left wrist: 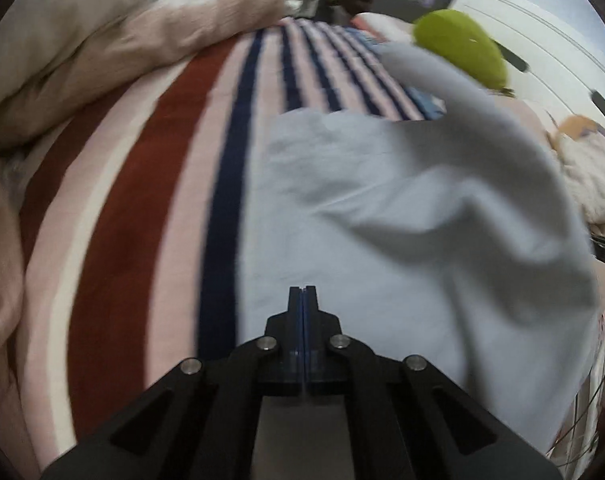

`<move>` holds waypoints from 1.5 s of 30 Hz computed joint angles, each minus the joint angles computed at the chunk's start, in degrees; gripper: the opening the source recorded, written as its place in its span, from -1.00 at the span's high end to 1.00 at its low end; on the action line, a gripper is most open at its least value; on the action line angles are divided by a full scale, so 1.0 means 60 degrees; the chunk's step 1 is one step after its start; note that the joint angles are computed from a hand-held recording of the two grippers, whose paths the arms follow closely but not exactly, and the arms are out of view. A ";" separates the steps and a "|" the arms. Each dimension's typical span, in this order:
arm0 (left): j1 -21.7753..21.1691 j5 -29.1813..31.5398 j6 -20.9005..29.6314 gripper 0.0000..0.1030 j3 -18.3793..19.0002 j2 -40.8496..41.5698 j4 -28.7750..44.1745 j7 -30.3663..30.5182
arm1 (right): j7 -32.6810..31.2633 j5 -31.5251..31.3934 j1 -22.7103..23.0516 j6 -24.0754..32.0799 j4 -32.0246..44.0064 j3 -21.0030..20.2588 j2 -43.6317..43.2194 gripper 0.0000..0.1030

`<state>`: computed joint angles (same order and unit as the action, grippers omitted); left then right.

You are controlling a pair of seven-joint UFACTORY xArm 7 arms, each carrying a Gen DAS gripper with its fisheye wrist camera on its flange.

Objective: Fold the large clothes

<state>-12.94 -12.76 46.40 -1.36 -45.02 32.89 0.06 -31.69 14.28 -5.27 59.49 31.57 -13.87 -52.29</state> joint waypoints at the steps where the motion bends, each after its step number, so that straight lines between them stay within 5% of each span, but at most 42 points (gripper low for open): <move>1: 0.0010 -0.0085 0.0072 1.00 0.0211 -0.0210 -0.0131 0.0082 | 0.0120 -0.0235 -0.0146 -0.0075 -0.0022 0.0278 -0.0106 0.97; 4: -0.0170 -0.0616 -0.0028 0.88 0.0681 -0.0946 -0.0290 0.0377 | 0.0206 0.0246 0.0262 0.0238 0.0165 0.0093 -0.0579 0.91; 6: -0.0377 -0.0932 -0.0075 0.30 0.0666 -0.1486 -0.0171 0.0420 | 0.0371 0.0891 0.0741 0.0662 0.0409 0.0038 -0.1044 0.86; 8: -0.0744 -0.1244 -0.0127 0.04 0.0613 -0.1867 0.0063 0.0514 | 0.0461 0.1118 0.1127 0.0859 0.0554 0.0351 -0.1501 0.34; 11: -0.1885 -0.2162 -0.0557 -0.25 0.0600 -0.2258 0.0310 0.0843 | 0.0642 0.1437 0.1917 0.1134 0.0571 0.0956 -0.2168 0.23; 14: -0.2463 -0.2453 -0.0900 -0.29 0.0093 -0.1917 0.0518 0.0870 | 0.1013 0.1788 0.2519 0.0972 0.0362 0.1397 -0.2306 0.23; 18: -0.1402 -0.1275 -0.0825 -0.19 -0.1018 -0.0941 0.0397 -0.0308 | 0.1348 0.1482 0.2751 0.0709 -0.0192 0.1688 -0.2060 0.25; 22: -0.1287 -0.1150 -0.0764 -0.19 -0.0508 -0.0577 -0.0310 -0.0813 | 0.1708 0.1031 0.2338 0.0587 -0.0837 0.1341 -0.1869 0.24; 27: -0.1332 -0.0765 -0.0521 -0.22 -0.0770 -0.1203 -0.0376 -0.1419 | 0.1992 0.0632 0.2239 0.0858 -0.0850 0.1586 -0.2184 0.24; 36: -0.1088 -0.0432 0.2025 -0.95 -0.0718 -0.6216 -0.1203 -0.2817 | 0.2709 0.1274 0.2935 0.2212 -0.0737 0.1681 -0.5055 0.14; 42: -0.1091 -0.1413 0.3659 -0.98 -0.1073 -1.0191 -0.3224 -0.4516 | 0.3327 0.2055 0.3679 0.1419 -0.1613 0.2838 -0.6200 0.15; 45: -0.1280 -0.2117 0.3871 -0.98 -0.1524 -1.1507 -0.4116 -0.5248 | 0.3660 0.1952 0.3900 0.0734 -0.2182 0.3435 -0.6239 0.64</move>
<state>-20.62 -25.46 69.62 -10.50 -114.07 8.19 -31.43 -9.73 25.99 18.13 63.90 18.48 6.74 -89.72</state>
